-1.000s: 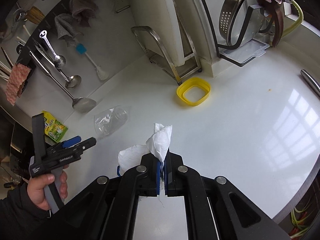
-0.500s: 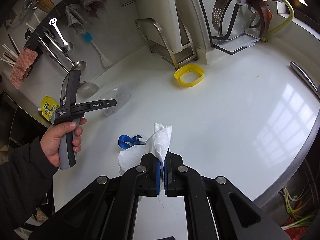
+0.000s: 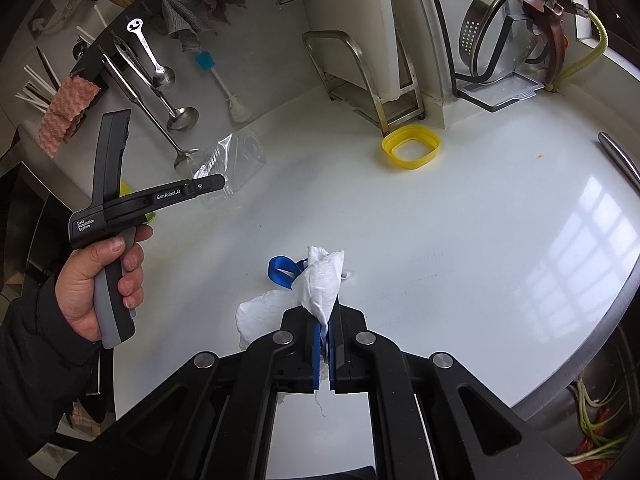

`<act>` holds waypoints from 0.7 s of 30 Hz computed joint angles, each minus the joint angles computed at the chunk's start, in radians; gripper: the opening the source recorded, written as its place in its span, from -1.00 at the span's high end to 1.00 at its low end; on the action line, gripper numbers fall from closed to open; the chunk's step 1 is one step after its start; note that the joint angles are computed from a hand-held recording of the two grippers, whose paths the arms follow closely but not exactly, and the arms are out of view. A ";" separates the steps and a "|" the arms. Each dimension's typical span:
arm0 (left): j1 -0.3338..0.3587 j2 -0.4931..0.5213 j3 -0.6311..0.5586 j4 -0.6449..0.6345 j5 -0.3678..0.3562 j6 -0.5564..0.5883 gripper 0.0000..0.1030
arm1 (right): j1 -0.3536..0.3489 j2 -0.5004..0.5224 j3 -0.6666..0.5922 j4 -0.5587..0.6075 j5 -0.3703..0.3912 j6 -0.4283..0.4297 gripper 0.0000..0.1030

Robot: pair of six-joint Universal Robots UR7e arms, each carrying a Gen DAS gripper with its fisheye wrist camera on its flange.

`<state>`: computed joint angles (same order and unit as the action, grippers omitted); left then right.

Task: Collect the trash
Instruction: 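Grasp the clear plastic cup with the left tool while right holds tissue, then carry plastic cup and tissue toward the grey bin with both tools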

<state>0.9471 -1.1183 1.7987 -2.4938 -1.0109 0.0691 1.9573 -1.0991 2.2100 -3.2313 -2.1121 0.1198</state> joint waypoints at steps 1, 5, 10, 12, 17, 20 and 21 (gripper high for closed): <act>-0.011 -0.018 0.018 0.004 0.013 0.001 0.91 | 0.005 0.002 0.001 -0.001 0.003 0.002 0.95; -0.050 -0.093 0.089 0.029 0.049 -0.017 0.91 | 0.024 0.006 0.003 0.003 0.010 0.009 0.95; -0.087 -0.183 0.158 0.082 0.081 -0.051 0.91 | 0.055 0.010 0.013 0.013 0.010 0.020 0.95; -0.102 -0.220 0.184 0.105 0.086 -0.073 0.91 | 0.070 0.008 0.022 0.014 0.007 0.033 0.95; -0.136 -0.304 0.246 0.159 0.072 -0.117 0.91 | 0.106 -0.001 0.059 0.009 -0.007 0.076 0.95; -0.164 -0.346 0.283 0.185 0.059 -0.127 0.91 | 0.128 -0.009 0.086 0.003 -0.019 0.109 0.95; -0.174 -0.360 0.296 0.194 0.057 -0.130 0.91 | 0.135 -0.012 0.094 0.001 -0.023 0.119 0.95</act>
<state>0.7735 -1.4781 2.0943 -2.2996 -0.9535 -0.0609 2.0924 -1.1112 2.3043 -3.2300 -2.1352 0.2388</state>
